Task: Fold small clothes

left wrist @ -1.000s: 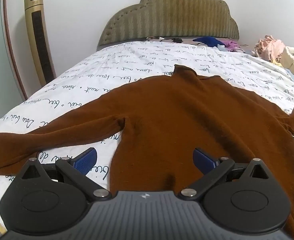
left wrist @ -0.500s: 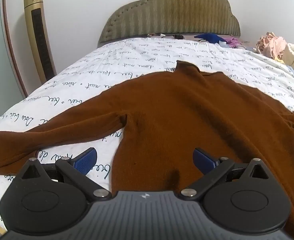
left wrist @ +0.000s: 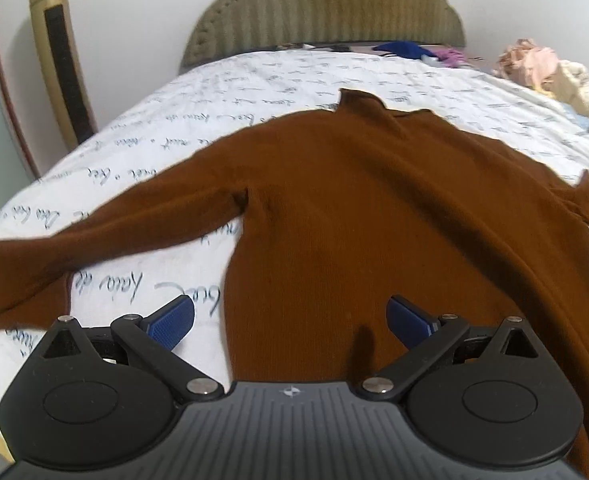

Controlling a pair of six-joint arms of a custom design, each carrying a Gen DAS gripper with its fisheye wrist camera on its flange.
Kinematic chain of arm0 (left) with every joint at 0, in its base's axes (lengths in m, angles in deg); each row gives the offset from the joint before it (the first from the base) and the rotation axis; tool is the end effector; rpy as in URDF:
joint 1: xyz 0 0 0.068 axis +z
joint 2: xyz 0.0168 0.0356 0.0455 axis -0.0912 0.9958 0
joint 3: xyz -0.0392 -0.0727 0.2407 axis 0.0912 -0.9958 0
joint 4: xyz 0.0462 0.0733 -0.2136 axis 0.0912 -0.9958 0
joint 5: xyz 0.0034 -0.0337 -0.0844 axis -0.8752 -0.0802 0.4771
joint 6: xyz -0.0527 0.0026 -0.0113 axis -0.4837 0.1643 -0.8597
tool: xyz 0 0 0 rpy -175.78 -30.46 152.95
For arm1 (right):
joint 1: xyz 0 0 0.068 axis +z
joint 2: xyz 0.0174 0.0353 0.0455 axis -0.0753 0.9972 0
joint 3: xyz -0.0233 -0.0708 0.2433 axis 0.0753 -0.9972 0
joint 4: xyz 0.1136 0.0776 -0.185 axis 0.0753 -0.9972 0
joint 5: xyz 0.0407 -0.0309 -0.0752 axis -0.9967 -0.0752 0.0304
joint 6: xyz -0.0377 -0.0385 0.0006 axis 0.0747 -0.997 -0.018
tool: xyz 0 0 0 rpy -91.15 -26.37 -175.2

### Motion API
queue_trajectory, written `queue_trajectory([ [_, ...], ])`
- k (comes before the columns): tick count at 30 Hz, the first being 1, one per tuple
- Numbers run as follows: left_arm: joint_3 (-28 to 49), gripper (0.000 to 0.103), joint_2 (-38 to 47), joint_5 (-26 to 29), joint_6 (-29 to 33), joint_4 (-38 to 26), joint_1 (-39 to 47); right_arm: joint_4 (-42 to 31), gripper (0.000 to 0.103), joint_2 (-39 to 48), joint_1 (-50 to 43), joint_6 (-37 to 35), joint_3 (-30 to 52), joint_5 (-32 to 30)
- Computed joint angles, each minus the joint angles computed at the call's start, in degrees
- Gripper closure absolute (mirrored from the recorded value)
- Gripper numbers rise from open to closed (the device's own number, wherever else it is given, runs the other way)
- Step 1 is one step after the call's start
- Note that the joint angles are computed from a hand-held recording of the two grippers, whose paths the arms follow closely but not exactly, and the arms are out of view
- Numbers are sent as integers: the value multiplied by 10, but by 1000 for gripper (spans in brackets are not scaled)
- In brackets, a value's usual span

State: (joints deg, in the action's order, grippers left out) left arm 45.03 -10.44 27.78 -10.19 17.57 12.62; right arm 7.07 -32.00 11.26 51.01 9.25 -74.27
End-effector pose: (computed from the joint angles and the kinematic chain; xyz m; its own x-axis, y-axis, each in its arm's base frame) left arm 0.2060 0.0562 0.1871 -0.6804 0.0914 -0.7271 0.1005 0.9945 0.0309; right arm 0.1538 0.0335 0.1697 -0.6297 0.2706 -0.7282 0.2206 0.9611 0.1665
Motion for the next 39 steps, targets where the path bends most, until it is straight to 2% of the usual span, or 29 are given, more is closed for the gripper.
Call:
queue_trajectory([
  [3,-3,0,-17,40,35,-29,42,-55,0,-59,-23,-17,-2,-89],
  [7,-19,0,-32,33,55,-29,49,-81,0,-76,-1,-8,-4,-87],
  [13,-34,0,-23,12,53,-14,41,-59,0,-63,21,13,-19,-89],
  [20,-35,0,-22,16,47,-10,46,-44,0,-44,64,37,-15,-39],
  [24,-31,0,-29,-10,11,0,26,-57,0,-26,94,65,6,42],
  [28,-31,0,-56,-62,-31,2,-26,-88,0,27,139,102,50,123],
  [33,-34,0,-120,-145,-87,-35,-128,-123,0,97,219,186,108,191],
  [39,-37,0,-164,-194,-126,-64,-217,-161,0,181,320,258,176,244],
])
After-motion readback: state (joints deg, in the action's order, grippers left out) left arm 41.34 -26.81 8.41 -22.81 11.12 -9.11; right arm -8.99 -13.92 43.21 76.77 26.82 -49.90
